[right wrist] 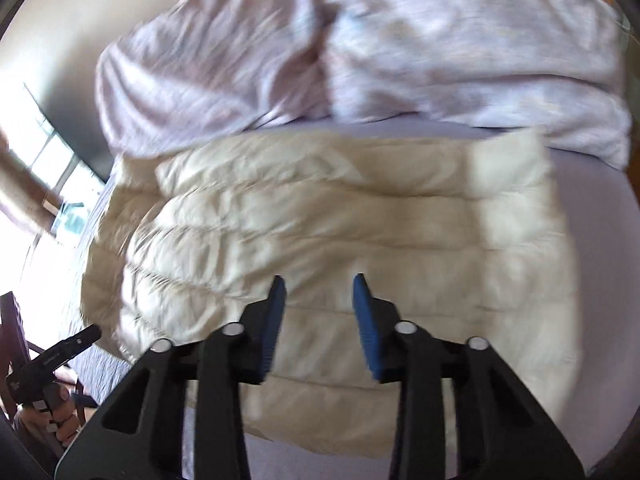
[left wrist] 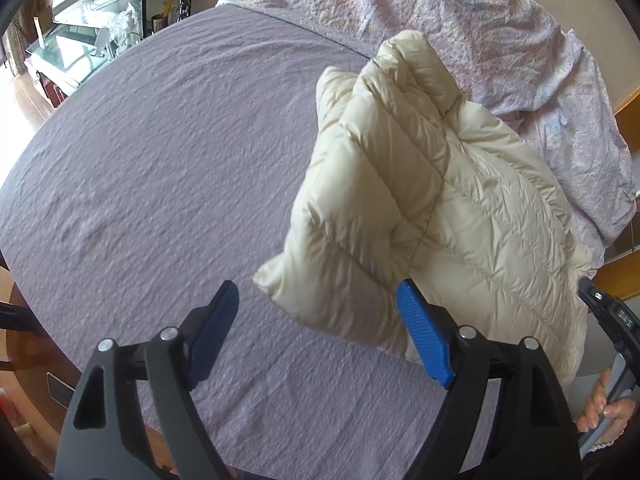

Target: Fold large clothes

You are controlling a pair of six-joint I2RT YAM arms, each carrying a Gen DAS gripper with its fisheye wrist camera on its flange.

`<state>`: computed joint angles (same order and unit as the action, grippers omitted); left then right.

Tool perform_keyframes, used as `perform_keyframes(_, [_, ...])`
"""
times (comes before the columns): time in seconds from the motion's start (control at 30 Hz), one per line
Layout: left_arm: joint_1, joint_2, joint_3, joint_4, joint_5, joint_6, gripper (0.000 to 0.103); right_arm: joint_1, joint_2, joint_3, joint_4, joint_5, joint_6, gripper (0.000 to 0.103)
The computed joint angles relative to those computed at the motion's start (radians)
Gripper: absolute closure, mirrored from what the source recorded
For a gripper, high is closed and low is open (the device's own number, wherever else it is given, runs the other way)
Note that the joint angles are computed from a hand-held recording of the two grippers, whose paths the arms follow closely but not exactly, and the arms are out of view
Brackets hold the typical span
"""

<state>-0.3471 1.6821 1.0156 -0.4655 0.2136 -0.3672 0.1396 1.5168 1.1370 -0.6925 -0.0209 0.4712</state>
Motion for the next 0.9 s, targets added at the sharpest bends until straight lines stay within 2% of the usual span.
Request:
perform_keyframes(0.2, [-0.01,0.008,-0.029,0.04,0.027,-0.035,0.019,0.076,0.114,0.036,0.04,0.009,0.035,0.073])
perform_keyframes(0.37, [-0.011,0.034,-0.037,0.068,0.051,-0.068,0.018,0.071,0.164,0.017,0.057,0.003,0.066,0.073])
perform_keyframes(0.53, [-0.013,0.051,-0.033,0.094,0.065,-0.096,0.016,0.111,0.242,0.035,0.064,0.056,0.073,0.073])
perform_keyframes(0.9, [-0.006,0.072,-0.035,0.156,0.086,-0.154,0.015,0.12,0.261,0.036,0.076,0.061,0.1,0.073])
